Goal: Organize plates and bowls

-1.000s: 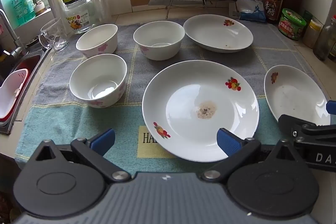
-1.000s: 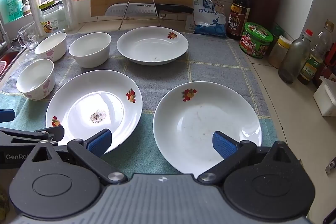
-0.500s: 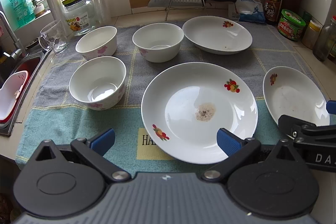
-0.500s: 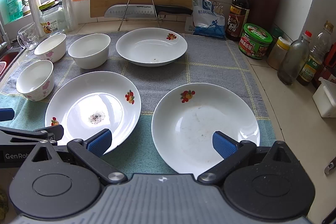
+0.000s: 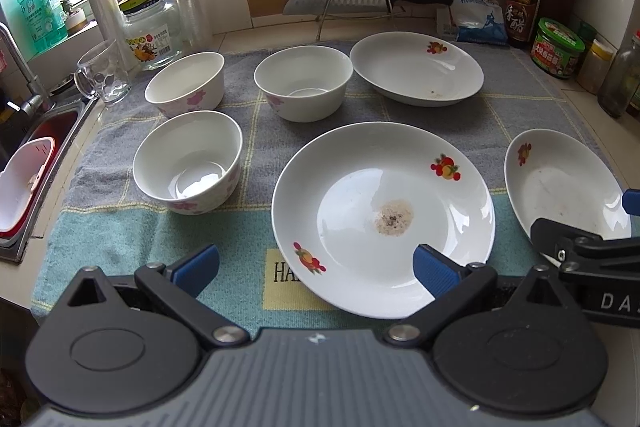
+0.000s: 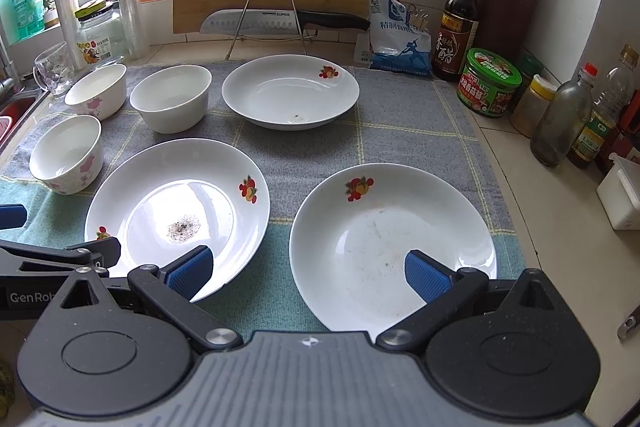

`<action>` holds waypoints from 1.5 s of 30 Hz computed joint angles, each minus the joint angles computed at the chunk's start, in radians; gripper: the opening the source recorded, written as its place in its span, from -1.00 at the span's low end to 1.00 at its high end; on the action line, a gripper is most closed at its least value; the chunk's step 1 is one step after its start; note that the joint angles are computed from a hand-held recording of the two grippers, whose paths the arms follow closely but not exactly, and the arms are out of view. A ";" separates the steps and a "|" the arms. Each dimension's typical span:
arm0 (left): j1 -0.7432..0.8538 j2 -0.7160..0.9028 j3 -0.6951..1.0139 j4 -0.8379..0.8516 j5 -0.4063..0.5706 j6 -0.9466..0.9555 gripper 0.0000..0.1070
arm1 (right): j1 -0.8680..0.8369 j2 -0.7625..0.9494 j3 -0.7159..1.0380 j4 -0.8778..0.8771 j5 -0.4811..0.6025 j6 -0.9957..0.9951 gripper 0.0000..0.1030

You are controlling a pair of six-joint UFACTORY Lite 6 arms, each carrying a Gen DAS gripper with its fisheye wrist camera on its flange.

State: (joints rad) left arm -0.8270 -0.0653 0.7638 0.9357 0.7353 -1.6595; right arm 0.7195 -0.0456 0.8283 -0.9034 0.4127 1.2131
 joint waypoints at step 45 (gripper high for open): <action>0.023 -0.004 0.016 0.003 -0.006 0.031 0.91 | 0.001 -0.007 0.009 -0.010 0.005 -0.006 1.00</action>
